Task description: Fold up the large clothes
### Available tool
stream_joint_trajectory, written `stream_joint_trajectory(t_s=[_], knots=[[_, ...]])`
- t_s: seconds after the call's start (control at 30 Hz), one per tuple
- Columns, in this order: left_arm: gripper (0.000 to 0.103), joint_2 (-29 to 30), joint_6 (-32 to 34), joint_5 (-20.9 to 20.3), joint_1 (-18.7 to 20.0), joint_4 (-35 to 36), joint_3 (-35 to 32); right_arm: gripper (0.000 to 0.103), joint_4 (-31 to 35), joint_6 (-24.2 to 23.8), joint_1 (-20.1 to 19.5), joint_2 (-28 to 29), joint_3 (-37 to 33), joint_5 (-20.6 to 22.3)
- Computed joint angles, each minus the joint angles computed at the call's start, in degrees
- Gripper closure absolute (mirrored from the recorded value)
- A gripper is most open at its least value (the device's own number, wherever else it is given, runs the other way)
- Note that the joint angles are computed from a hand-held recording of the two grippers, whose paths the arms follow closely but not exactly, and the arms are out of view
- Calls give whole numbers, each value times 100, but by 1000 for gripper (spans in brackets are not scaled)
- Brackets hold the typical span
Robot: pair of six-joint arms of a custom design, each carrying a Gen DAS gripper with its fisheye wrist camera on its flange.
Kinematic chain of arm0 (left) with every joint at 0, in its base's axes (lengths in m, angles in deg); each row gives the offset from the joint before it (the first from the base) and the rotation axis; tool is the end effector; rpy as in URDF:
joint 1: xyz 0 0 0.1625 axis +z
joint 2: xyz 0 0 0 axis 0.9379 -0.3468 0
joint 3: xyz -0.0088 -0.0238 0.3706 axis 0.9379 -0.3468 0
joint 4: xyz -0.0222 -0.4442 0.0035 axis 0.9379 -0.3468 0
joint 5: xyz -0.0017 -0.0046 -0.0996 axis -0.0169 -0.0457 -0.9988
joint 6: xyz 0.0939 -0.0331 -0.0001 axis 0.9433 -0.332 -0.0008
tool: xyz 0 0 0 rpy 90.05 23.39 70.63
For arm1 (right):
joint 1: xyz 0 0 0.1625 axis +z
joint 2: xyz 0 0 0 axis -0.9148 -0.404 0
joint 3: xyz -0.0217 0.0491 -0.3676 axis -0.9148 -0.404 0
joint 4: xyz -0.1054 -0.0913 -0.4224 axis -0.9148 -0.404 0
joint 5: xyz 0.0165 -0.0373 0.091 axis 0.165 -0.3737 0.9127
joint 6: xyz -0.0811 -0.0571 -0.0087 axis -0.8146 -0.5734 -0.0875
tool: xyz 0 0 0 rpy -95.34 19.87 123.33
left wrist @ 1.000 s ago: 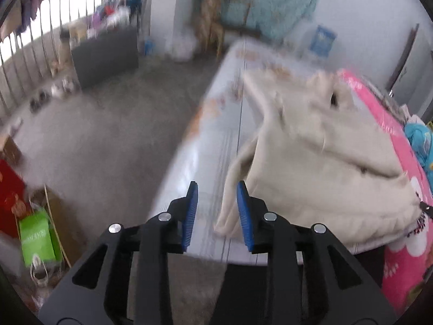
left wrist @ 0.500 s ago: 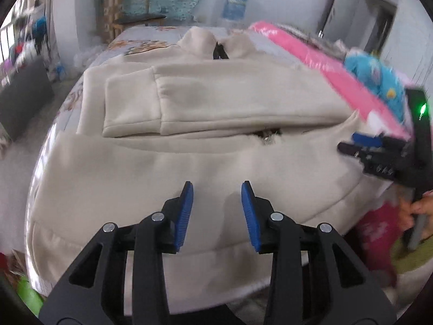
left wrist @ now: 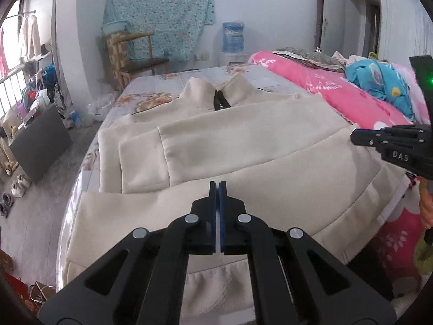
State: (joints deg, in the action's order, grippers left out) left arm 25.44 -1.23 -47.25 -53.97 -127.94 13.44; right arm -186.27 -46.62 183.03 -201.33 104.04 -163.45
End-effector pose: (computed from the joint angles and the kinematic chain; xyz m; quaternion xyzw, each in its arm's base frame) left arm -0.5394 -0.3595 0.1518 0.4074 0.8404 -0.2756 0.2275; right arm 0.1987 -0.2903 0.5213 0.0519 -0.8299 0.3713 0.4132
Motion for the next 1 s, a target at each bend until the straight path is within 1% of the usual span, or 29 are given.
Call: stream_joint_trajectory(t_s=[0.13,0.17,0.2,0.23,0.3,0.4,0.43,0.47,0.5,0.53,0.6,0.63,0.7,0.8,0.83,0.87,0.93,0.97,1.0], knots=[[102,244,-148,-68,135,193,-55,100,-372,-266,-412,56,213,130],[102,286,-156,6,118,250,-20,100,-428,-314,-528,37,288,174],[102,293,-105,98,87,143,36,100,-481,-352,-626,31,328,219],[102,309,-82,170,60,159,49,100,-679,-478,-701,1,410,265],[101,318,-116,206,57,155,56,100,-769,-522,-693,-2,429,246],[101,314,-192,165,84,159,40,99,-554,-258,-647,-51,344,221],[101,316,-202,167,86,159,39,95,-619,-264,-566,-60,331,163],[101,316,-208,175,85,159,42,94,-696,-310,-455,-76,327,148],[101,316,-212,191,80,154,50,91,-790,-414,-322,-103,327,198],[101,318,-211,200,76,147,56,85,-837,-508,-205,-128,334,296],[101,327,-219,215,71,138,59,79,-722,-570,-106,-172,351,612],[101,327,-223,217,71,128,64,79,-605,-560,-109,-178,363,774],[101,323,-239,211,74,118,70,79,-255,-438,-250,-145,405,1097],[101,311,-243,187,87,43,97,79,-147,-376,-479,-73,532,1134],[101,300,-222,173,93,3,114,79,-372,-486,-500,-101,605,1169],[100,282,-196,136,107,-14,122,79,-373,-474,-528,-104,596,1207],[95,193,-203,6,167,-2,136,79,-255,-357,-528,-87,533,1235],[95,155,-272,23,181,33,148,79,-216,-346,-532,-96,522,1256],[95,72,-518,280,199,282,166,79,-205,-358,-530,-105,526,1265]])
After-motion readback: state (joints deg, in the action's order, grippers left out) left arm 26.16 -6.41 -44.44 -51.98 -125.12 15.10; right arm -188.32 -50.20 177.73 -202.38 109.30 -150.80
